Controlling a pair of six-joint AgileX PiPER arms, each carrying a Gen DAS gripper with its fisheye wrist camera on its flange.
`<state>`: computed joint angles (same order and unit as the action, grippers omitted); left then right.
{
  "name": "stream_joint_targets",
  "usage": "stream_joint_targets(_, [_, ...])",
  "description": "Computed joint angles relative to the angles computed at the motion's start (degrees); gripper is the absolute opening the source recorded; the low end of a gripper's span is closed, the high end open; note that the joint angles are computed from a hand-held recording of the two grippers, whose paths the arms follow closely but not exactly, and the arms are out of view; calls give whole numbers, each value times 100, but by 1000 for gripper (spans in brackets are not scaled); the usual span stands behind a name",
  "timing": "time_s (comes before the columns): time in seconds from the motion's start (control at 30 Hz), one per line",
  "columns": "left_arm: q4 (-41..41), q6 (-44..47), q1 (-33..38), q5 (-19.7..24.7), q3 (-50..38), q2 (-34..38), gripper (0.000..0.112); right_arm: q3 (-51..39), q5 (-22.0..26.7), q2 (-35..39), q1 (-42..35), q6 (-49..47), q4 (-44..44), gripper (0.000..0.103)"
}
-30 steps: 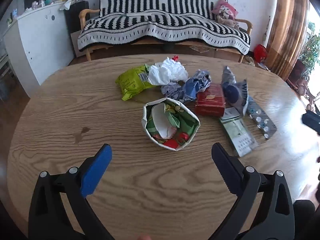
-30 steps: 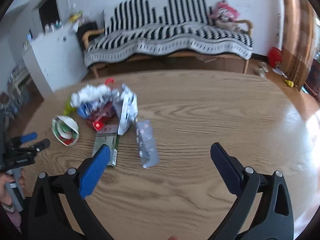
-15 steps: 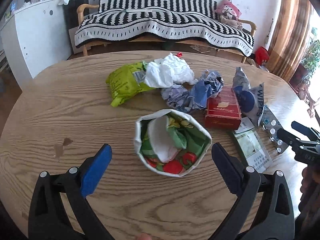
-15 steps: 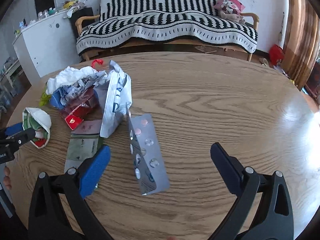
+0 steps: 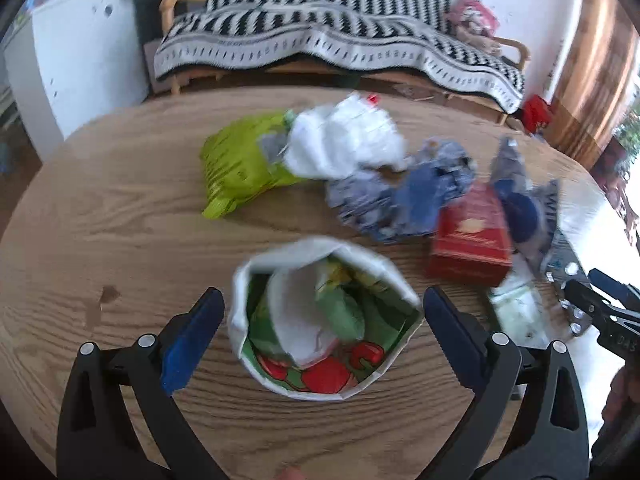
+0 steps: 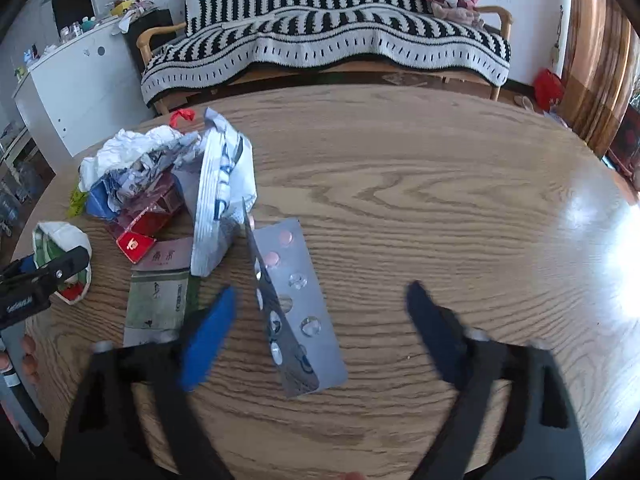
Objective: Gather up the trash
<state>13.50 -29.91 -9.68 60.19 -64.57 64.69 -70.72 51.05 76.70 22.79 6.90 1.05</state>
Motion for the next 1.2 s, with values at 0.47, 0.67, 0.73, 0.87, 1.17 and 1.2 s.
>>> stream_joint_targets(0.47, [-1278, 865, 619, -419, 388, -486, 75, 434, -191, -588, -121, -233, 286, 19])
stream_joint_targets(0.67, [-221, -44, -81, -366, 284, -605, 75, 519, -211, -742, -512, -416, 595, 12])
stream_joint_targets(0.73, [-61, -138, -141, -315, 250, -595, 75, 546, -145, -720, -699, -633, 896, 10])
stream_joint_targets(0.87, [146, -243, -200, -251, 196, -581, 75, 577, -189, -794, -739, -607, 909, 9])
stream_joint_targets(1.17, [45, -172, -99, -297, 262, -595, 75, 478, 27, -596, -846, -828, 1248, 8])
stream_joint_targets(1.2, [39, -172, -99, -299, 265, -591, 75, 434, 112, -511, -911, -884, 1369, 8])
